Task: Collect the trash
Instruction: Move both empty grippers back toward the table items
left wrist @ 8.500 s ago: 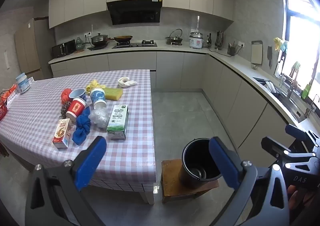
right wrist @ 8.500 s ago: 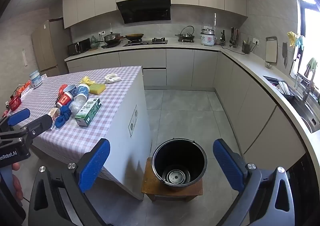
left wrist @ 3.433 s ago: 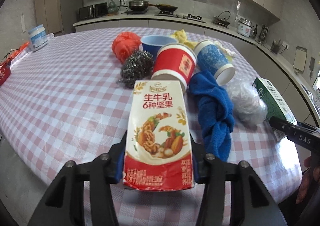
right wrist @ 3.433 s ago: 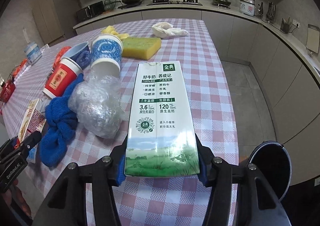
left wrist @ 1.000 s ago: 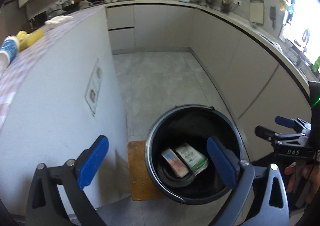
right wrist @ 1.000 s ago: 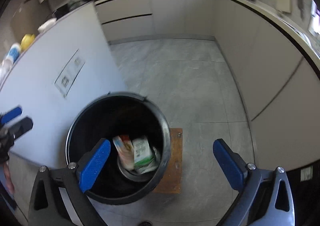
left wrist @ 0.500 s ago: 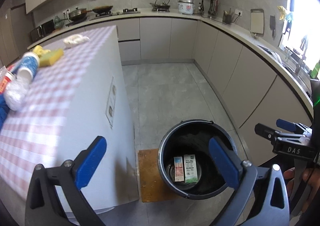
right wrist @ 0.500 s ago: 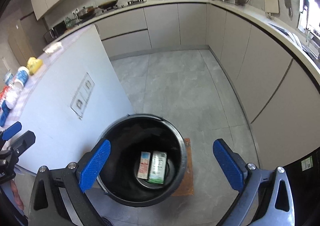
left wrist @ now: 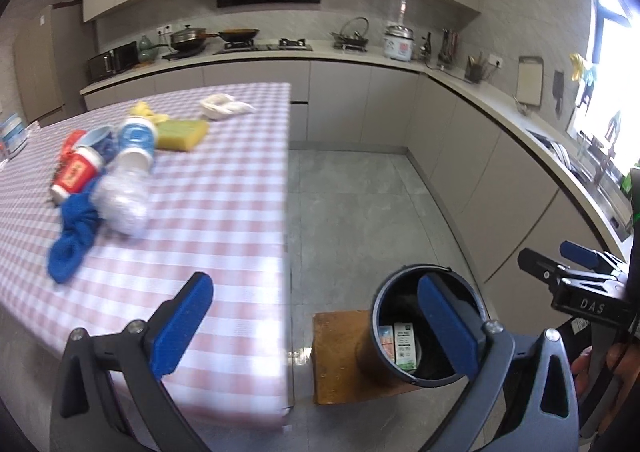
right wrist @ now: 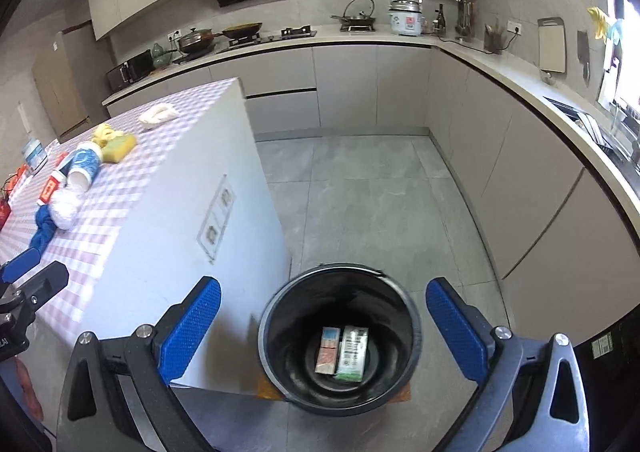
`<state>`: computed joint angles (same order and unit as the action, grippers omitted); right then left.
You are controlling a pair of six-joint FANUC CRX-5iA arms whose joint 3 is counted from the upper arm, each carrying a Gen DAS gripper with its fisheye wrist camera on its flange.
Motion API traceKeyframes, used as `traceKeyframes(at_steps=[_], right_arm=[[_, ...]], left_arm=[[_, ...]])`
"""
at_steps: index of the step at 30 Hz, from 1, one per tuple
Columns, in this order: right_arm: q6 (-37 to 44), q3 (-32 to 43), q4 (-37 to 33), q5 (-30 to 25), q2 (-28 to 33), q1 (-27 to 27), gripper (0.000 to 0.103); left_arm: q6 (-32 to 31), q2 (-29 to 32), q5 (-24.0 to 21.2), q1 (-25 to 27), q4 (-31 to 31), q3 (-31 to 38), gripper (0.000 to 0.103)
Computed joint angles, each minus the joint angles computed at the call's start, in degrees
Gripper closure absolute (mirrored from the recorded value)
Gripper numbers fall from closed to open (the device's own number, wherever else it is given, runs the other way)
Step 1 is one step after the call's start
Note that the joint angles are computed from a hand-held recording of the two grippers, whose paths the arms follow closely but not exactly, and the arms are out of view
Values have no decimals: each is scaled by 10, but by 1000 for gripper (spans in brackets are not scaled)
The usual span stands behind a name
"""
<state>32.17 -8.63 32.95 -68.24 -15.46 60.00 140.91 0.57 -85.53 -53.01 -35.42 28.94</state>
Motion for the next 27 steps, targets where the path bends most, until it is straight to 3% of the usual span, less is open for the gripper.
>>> traceKeyframes(at_steps=[16,21,27], right_arm=[[-27,116,58,-10,87,124,0],[-7,168,51,7,140,147,0],[22,234,32,28,212,158,0]], left_arm=[[8,-172,-48,19,-60,-120,0],[-14,-233,-45,69,-48,-171,1],[-73,-291,-12,163,1,-226,4]])
